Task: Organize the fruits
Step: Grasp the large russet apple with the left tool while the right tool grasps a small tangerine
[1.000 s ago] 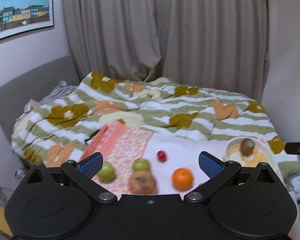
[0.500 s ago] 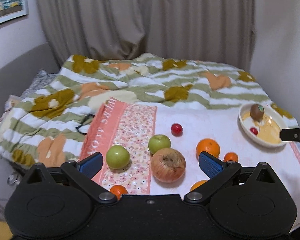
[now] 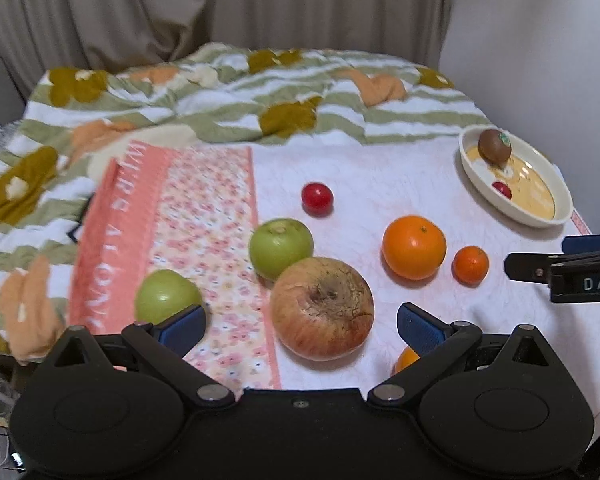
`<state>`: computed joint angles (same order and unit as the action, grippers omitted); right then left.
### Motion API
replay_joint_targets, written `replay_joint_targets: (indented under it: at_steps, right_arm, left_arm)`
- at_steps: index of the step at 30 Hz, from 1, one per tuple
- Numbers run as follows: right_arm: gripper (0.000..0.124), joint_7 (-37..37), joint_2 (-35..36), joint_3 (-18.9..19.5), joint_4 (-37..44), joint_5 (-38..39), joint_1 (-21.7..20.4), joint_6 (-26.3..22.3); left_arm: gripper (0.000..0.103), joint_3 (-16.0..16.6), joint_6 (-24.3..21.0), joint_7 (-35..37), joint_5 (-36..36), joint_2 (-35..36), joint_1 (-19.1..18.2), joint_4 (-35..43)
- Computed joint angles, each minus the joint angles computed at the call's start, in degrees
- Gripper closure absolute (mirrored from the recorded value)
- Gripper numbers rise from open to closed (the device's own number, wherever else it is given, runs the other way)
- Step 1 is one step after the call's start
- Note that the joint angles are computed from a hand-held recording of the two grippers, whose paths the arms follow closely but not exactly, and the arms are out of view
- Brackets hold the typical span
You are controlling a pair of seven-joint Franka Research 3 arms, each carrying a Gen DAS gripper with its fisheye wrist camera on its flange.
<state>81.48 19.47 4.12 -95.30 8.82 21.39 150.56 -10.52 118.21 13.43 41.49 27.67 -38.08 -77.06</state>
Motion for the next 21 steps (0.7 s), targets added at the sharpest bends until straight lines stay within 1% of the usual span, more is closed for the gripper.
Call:
replay_joint_targets:
  at_steps: [4, 7, 8, 10, 12, 13, 14, 16, 19, 21]
  right_arm:
    - [0.021, 0.93, 2.7, -0.45, 2.77, -2.01, 1.23, -1.98]
    - [0.021, 0.65, 4.2, -0.4, 4.18, -2.74, 1.68, -2.68]
    - [0.021, 0.28, 4.61, -0.28, 4.57, -2.73, 1.7, -2.74]
    - [0.021, -0.32, 5.37, -0.28, 5.26, -3.08, 1.93, -2.84]
    - [0.026, -0.8, 6.0, -0.35, 5.86, -3.45, 2.2, -2.98]
    - [0.028, -1.41, 6.39, -0.19, 6.3, -3.35, 2.12, -3.25]
    - [0.031, -1.86, 6.72, -0.1, 6.78, -3.24, 2.1, -3.57]
    - [0.034, -2.75, 7.28, -0.02, 7.53, -3.14, 2.11, -4.03]
    - [0.038, -3.8, 7.84, -0.09, 8.2, -3.39, 2.4, -4.25]
    - [0.043, -4.47, 7.97, -0.04, 8.26, -3.27, 2.42, -4.13]
  left_arm:
    - [0.001, -0.07, 2.38, 1.54, -1.52, 1.18, 1.31, -0.13]
    - [0.003, 0.05, 2.91, 3.02, -2.84, 2.74, 1.75, 1.18]
    - [0.004, 0.19, 3.03, 3.31, -3.12, 3.19, 1.75, 1.58]
    - [0.011, 0.35, 3.0, 4.09, -3.99, 4.08, 1.84, 2.46]
    - [0.013, 0.57, 2.88, 4.53, -4.68, 4.86, 1.75, 3.28]
    - [0.017, 0.69, 2.68, 4.77, -4.93, 5.23, 1.64, 3.75]
    - [0.018, 0.76, 2.49, 5.11, -5.23, 5.59, 1.59, 4.18]
    - [0.025, 0.83, 3.02, 5.34, -5.8, 5.88, 1.59, 4.28]
    - [0.025, 1.29, 1.7, 5.66, -5.74, 6.65, 0.8, 5.64]
    - [0.025, 1.5, 1.7, 5.01, -5.84, 6.52, 0.63, 5.49]
